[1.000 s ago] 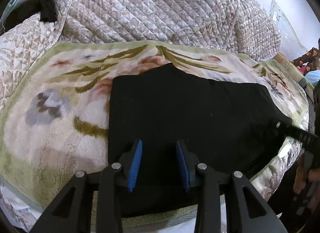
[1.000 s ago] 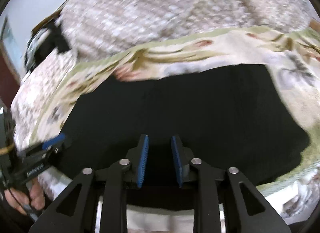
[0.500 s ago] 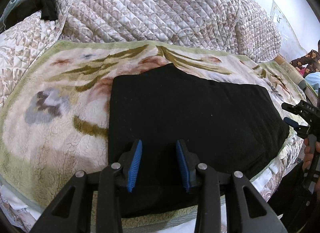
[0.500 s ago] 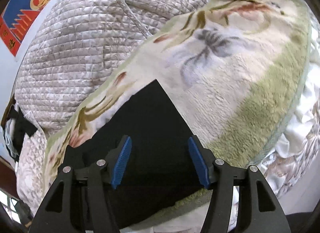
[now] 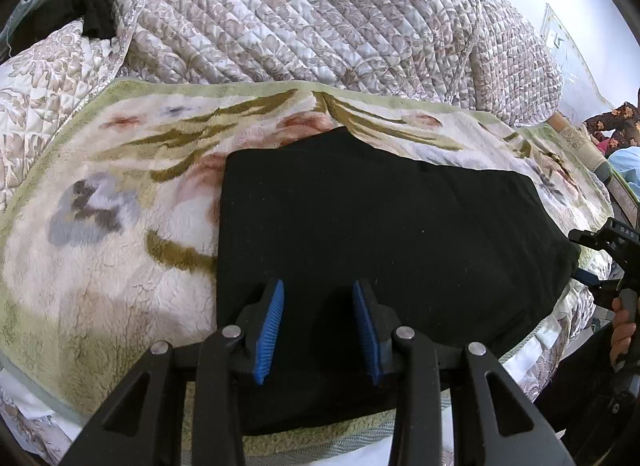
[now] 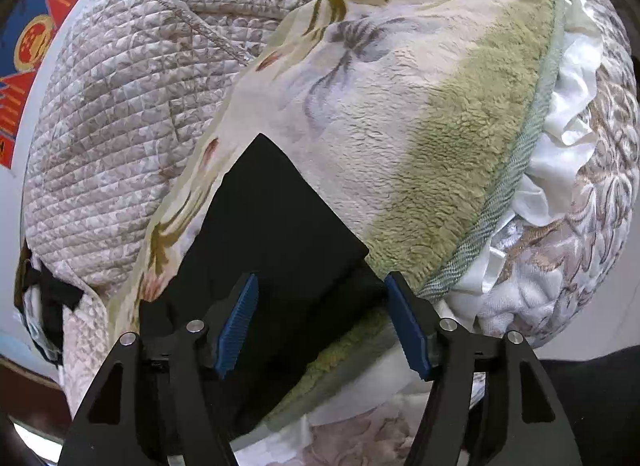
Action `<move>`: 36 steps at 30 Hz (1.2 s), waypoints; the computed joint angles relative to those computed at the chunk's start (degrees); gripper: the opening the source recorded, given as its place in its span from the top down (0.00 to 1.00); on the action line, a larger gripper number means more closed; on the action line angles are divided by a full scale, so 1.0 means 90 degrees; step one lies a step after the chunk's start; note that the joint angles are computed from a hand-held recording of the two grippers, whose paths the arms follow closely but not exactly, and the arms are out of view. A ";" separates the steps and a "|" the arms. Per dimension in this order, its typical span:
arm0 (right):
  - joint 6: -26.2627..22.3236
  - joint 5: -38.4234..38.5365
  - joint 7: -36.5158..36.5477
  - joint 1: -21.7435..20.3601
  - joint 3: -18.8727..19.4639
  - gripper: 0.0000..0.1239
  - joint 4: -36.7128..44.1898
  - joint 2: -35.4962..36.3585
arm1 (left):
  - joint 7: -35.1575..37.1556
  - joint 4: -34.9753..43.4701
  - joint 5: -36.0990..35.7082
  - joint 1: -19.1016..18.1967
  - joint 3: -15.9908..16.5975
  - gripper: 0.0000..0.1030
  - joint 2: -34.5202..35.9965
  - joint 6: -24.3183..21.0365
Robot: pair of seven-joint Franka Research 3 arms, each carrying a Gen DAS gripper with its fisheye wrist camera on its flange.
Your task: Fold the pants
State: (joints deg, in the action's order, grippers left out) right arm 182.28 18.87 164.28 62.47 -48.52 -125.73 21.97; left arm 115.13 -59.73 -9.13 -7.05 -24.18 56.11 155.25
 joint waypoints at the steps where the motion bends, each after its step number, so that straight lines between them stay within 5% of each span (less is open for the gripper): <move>1: 0.0066 0.0030 0.0000 -0.0076 0.0090 0.47 -0.0005 -0.0021 | -0.0003 -0.0001 -0.0006 0.0005 -0.0009 0.63 0.0001 -0.0004; 5: 0.0277 0.0381 -0.0086 0.0184 -0.0067 0.47 -0.0104 -0.0021 | -0.0007 0.0013 -0.0002 -0.0001 -0.0005 0.63 0.0007 -0.0005; 7: 0.0000 0.0489 -0.0224 -0.0299 0.0441 0.47 -0.0017 -0.0182 | -0.0018 0.0010 -0.0003 -0.0003 -0.0004 0.63 0.0005 -0.0003; 12: 0.0625 0.0599 -0.0363 -0.1429 0.1702 0.47 -0.0049 -0.0335 | -0.0010 0.0016 0.0000 -0.0004 -0.0010 0.63 0.0008 -0.0006; 17: 0.0945 0.0773 -0.0811 -0.1964 0.2160 0.47 0.0200 -0.0107 | -0.0037 0.0043 -0.0001 -0.0018 0.0002 0.63 0.0018 -0.0020; 21: 0.0627 0.0827 -0.1385 -0.1748 0.1779 0.60 0.0621 0.0166 | -0.0109 0.0036 0.0049 -0.0068 0.0058 0.60 0.0002 0.0001; 24: -0.0044 0.0677 -0.2099 -0.2351 0.2259 0.73 0.1250 0.0419 | -0.0158 0.0042 0.0126 -0.0121 0.0120 0.59 -0.0014 0.0007; 26: -0.0280 0.0241 -0.1805 -0.2254 0.2073 0.74 0.1379 0.0534 | -0.0185 0.0042 0.0147 -0.0123 0.0122 0.59 -0.0023 -0.0005; 36: 0.0138 -0.0475 -0.1816 -0.1327 0.1059 0.83 0.1624 0.0685 | -0.0302 0.0049 0.0055 -0.0032 0.0083 0.59 -0.0069 0.0034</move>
State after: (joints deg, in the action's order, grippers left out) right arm 183.52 14.60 147.93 50.52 -38.99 -111.11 28.13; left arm 112.42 -59.29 -8.64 -7.34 -23.43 55.48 155.55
